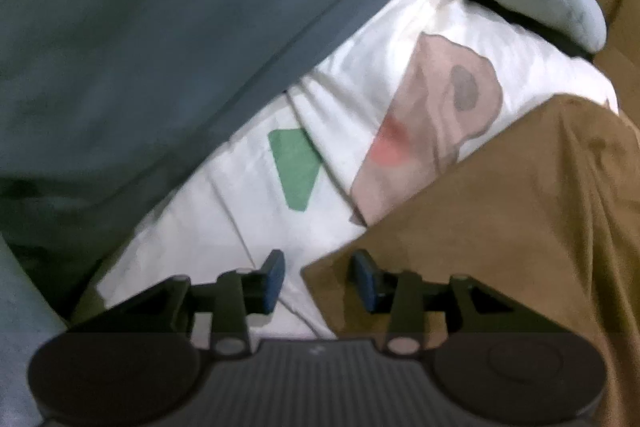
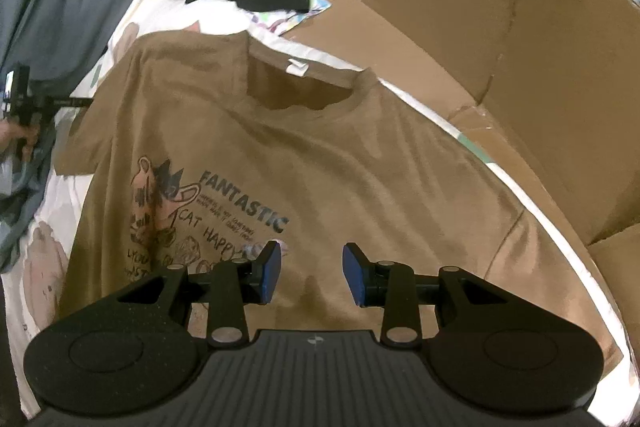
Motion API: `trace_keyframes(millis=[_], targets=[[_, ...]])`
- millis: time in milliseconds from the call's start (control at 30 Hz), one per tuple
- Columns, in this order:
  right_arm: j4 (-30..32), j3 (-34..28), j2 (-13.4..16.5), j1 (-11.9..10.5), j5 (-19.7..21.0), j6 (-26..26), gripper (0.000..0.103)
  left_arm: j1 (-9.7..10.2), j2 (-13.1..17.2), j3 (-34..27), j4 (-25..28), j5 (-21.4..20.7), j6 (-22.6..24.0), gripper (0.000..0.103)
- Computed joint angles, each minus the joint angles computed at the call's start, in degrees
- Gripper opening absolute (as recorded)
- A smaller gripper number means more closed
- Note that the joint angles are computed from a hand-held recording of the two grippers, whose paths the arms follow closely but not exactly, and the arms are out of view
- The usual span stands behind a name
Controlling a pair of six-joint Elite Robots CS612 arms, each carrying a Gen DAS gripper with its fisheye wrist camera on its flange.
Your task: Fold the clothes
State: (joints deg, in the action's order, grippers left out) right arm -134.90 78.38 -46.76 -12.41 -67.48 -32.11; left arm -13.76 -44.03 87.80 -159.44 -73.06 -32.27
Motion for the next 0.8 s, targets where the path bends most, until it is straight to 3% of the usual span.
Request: trace_keyframes(millis=[167,267,300,333,600,800], targets=[[-1.3,0.1,0.0,0.2,-1.1,0.5,0.041,-0.22,-0.1,1.9,-4.2,0.2,0.2,0.038],[-2.0,0.1,0.0,0.3,-1.3,1.0,0.041,-0.22,-0.3,2.5,-5.2,-0.7,0.4,0.023],[-2.1,0.0,0.1,0.3,-1.3,1.1,0.041,-0.23,-0.4,2.6,-5.5,-1.0,1.2,0.009],[-2.1,-0.1,0.1,0.3,-1.4,1.2,0.041,-0.3,-0.5,2.6,-5.5,-1.3,2.3,0.006],[-2.6,0.6,-0.4,0.4,-1.0,0.5,0.041,-0.28,-2.1,3.0,-6.2,2.2,7.2,0.005],[-2.9,0.9,-0.5,0.3,-2.0,1.0,0.041,0.18,-0.7,-0.9,-2.5,3.8,9.4,0.005]])
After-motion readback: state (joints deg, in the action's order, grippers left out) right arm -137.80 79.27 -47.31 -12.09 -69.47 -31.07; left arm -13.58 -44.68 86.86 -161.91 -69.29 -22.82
